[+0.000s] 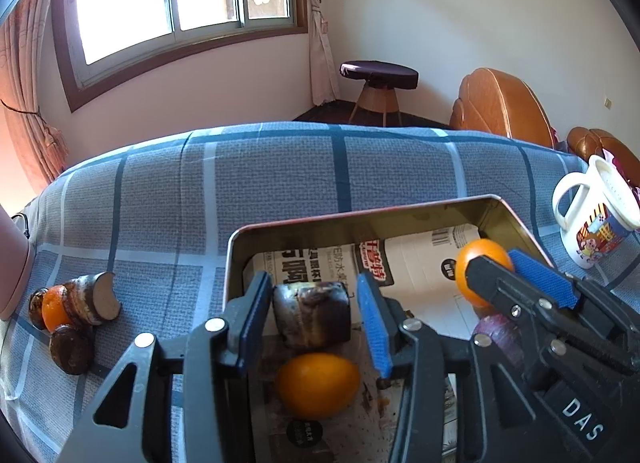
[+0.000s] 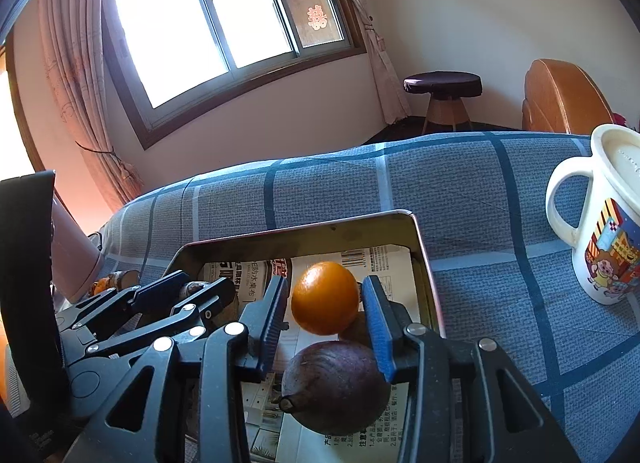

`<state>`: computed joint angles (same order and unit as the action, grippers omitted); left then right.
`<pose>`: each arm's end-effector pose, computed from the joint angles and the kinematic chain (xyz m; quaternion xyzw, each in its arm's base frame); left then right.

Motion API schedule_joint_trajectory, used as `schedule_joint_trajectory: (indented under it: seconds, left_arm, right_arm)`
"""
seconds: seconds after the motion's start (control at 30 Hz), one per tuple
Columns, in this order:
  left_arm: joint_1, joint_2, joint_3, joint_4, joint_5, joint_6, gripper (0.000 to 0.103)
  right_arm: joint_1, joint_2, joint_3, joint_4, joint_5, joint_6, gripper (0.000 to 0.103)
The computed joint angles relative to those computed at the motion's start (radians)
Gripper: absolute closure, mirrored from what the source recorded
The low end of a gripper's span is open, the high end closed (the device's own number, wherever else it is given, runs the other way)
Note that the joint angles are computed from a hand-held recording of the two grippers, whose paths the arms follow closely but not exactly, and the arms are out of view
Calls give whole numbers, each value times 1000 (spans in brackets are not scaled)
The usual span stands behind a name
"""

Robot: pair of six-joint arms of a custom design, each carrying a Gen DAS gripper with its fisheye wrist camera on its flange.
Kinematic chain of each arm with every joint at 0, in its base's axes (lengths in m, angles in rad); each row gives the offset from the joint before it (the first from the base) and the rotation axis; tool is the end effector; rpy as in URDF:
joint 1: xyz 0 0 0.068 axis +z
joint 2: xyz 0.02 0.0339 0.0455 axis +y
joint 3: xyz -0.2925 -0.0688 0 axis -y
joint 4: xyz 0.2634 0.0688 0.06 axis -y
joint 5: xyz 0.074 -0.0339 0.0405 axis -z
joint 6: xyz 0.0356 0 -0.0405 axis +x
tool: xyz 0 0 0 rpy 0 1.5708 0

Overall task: Organize fruits
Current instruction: 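Carry the taro piece and orange into the tin box and open both tools, then withdraw both open tools from the tin box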

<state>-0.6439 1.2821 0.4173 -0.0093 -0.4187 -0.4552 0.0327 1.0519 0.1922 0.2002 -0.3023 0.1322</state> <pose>0.1859 -0.1215 0.1507 0.0160 0.9220 -0.0078 0.3868 0.1772 0.0164 0.1409 -0.0220 0.8899 0.1706 0.4224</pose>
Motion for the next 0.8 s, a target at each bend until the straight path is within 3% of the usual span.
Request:
schedule_joint_trajectory:
  seconds: [0.13, 0.23, 0.3, 0.47, 0.6, 0.67, 0.8]
  left_arm:
    - [37, -58, -8, -26, 95, -12, 44]
    - [5, -111, -18, -48, 84, -22, 13]
    - [-54, -156, -29, -58, 7, -40, 1]
    - [-151, -270, -54, -115, -179, -38, 0]
    - [-130, -356, -110, -144, -254, -37, 0]
    - [-89, -398, -148, -138, -276, -14, 0]
    - [-21, -489, -212, -132, -315, 31, 0]
  right_arm:
    - [-80, -25, -13, 19, -114, 45, 52]
    - [-104, -124, -52, 41, -128, 90, 30]
    - [-90, -215, -73, 26, -100, 100, 29]
    - [54, -411, -101, -46, 144, 105, 28]
    - [161, -558, -126, -94, 350, 88, 24]
    - [237, -638, -148, -102, 464, 83, 14]
    - [373, -771, -176, -136, 651, 46, 14]
